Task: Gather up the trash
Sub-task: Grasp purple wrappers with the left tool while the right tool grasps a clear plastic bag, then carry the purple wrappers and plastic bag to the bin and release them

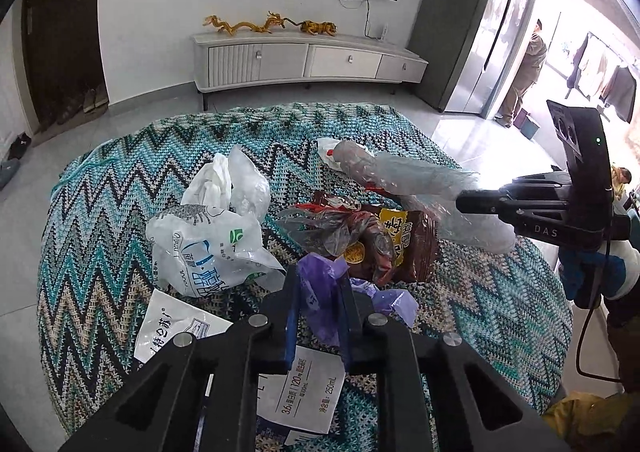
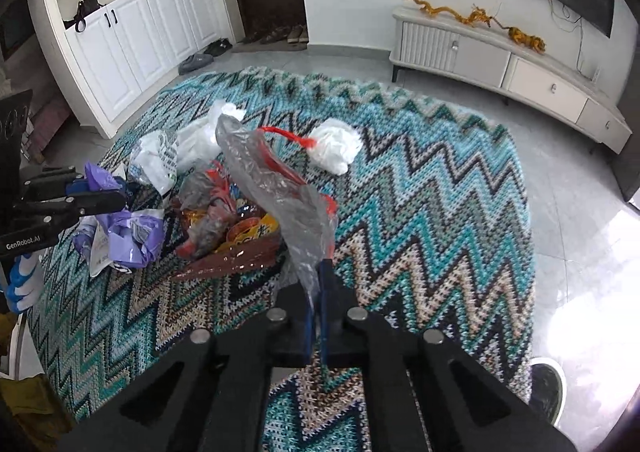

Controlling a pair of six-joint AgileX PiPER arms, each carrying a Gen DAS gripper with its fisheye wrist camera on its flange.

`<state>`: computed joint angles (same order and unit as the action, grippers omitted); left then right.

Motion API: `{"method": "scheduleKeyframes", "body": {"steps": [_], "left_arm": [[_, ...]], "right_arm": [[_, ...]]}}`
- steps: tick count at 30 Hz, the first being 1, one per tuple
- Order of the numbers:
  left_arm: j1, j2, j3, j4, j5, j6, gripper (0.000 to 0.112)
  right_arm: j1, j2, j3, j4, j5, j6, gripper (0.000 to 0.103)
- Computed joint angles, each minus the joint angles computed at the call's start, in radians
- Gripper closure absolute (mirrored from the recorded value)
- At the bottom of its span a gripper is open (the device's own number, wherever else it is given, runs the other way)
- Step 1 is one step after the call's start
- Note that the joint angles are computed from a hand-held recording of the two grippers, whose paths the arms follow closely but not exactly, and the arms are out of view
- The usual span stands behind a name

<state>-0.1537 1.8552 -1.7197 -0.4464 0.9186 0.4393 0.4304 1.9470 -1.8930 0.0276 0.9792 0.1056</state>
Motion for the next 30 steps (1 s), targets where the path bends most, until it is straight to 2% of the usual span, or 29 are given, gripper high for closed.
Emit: {"method": "scheduleKeyframes", "body": {"steps": [8, 19, 25, 30], "left_arm": [[0.03, -0.101, 0.031, -0.047, -0.007, -0.022, 0.097], [-0.022, -0.24, 0.015, 0.013, -0.019, -0.103, 0.098], [-0.126, -0.227, -0.115, 0.071, -0.009, -0.187, 0.097], [-0.25, -0.094, -0.36, 0.118, 0.076, -0.271, 0.098]], "right_arm": [[0.038, -0.134, 0.045, -0.085, -0.05, 0.049, 0.101], [0.132, -0.37, 0.129, -0.263, -0.053, 0.169, 0.101], [0.147, -0.547, 0.22, -0.381, -0.048, 0.25, 0.101], [0.114, -0.69, 0.303, -0.466, -0.011, 0.301, 0.101]]}}
